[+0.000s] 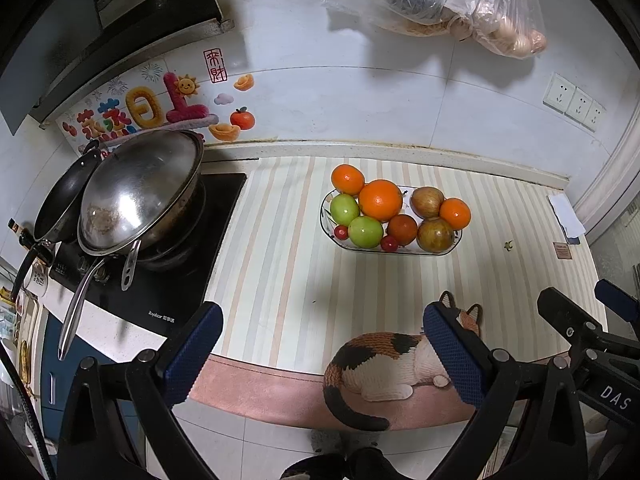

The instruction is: Organize fruits

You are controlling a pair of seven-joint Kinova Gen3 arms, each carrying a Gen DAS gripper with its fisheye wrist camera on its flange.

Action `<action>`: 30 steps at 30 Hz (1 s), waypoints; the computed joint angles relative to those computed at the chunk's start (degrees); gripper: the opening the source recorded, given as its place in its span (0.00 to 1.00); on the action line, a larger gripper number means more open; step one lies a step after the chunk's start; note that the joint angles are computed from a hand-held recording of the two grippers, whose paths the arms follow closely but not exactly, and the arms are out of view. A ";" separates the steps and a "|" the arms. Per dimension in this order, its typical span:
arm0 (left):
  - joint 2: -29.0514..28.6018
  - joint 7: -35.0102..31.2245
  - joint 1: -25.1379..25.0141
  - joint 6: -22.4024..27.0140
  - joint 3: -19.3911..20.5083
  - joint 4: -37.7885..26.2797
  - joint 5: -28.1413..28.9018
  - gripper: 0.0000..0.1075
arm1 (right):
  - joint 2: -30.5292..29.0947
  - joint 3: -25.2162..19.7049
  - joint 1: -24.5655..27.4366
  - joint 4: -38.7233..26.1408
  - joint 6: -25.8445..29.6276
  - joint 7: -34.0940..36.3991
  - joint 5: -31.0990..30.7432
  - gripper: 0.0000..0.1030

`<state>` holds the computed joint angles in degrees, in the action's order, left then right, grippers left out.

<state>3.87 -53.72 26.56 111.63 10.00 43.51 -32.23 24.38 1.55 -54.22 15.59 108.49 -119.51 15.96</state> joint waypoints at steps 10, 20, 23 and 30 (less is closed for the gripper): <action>0.20 -0.59 -0.34 -0.32 -0.42 -0.22 0.41 0.96 | 0.64 0.53 -0.34 -1.42 0.62 -0.18 -0.06 0.98; 0.19 -0.62 -0.46 -0.48 -0.44 -0.20 0.36 0.96 | 1.11 0.88 -0.23 -2.33 0.98 0.15 -0.31 0.98; 0.00 -0.57 -0.52 -0.78 -0.42 0.17 0.52 0.96 | 0.58 0.95 -0.49 -0.90 0.22 -0.26 -0.02 0.98; 0.07 -0.32 -0.50 -0.58 -0.25 0.01 0.50 0.96 | -0.90 0.16 -0.97 2.18 -1.06 -1.72 1.05 0.98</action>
<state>3.94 -54.04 26.06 111.05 9.75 43.52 -31.73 23.48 1.70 -55.19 17.77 107.43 -121.23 17.01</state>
